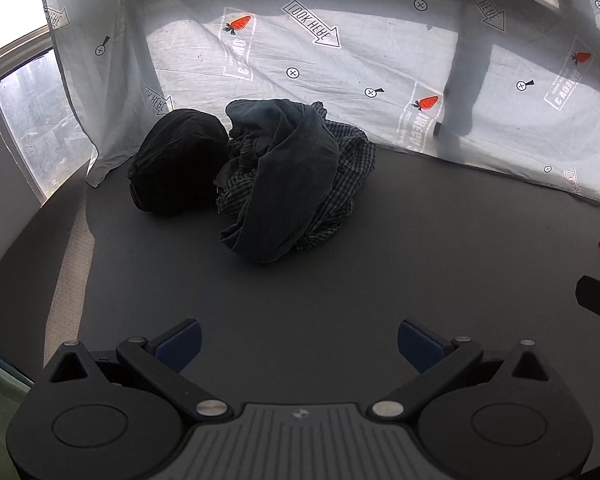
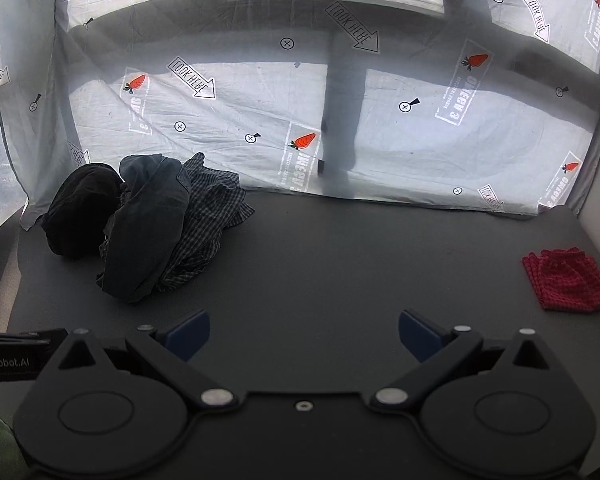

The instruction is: Fold clothes

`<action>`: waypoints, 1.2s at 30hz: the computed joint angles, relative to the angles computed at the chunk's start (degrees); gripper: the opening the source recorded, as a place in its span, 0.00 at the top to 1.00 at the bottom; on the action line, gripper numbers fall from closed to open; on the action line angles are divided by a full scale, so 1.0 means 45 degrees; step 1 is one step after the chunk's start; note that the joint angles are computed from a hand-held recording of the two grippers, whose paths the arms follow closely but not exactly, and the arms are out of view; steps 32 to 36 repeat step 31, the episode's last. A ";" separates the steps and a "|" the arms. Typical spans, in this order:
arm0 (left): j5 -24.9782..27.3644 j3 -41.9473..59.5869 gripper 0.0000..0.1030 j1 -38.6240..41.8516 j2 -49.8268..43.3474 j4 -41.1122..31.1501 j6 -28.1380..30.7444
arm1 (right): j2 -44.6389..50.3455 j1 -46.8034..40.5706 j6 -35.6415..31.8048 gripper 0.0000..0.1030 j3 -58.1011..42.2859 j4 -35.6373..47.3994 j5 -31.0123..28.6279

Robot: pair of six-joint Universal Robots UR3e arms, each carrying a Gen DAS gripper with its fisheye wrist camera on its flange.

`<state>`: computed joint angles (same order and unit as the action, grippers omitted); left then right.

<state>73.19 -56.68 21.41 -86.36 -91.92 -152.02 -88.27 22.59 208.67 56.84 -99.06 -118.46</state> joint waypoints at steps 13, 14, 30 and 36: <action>-0.1233 0.2166 0.00 0.1113 -0.0585 -0.3099 0.2684 | 0.3182 0.1870 0.3411 0.01 -0.6279 0.6355 -0.1328; -0.1186 0.2307 0.00 0.1049 -0.0704 -0.3139 0.2638 | 0.3246 0.1860 0.3500 0.01 -0.6370 0.6485 -0.1315; -0.1055 0.2405 0.00 0.0718 -0.1153 -0.2504 0.2365 | 0.3209 0.1675 0.3337 0.01 -0.5862 0.5939 -0.0692; -0.1054 0.2400 0.00 0.0726 -0.1153 -0.2483 0.2367 | 0.3243 0.1670 0.3308 0.01 -0.5893 0.5905 -0.0689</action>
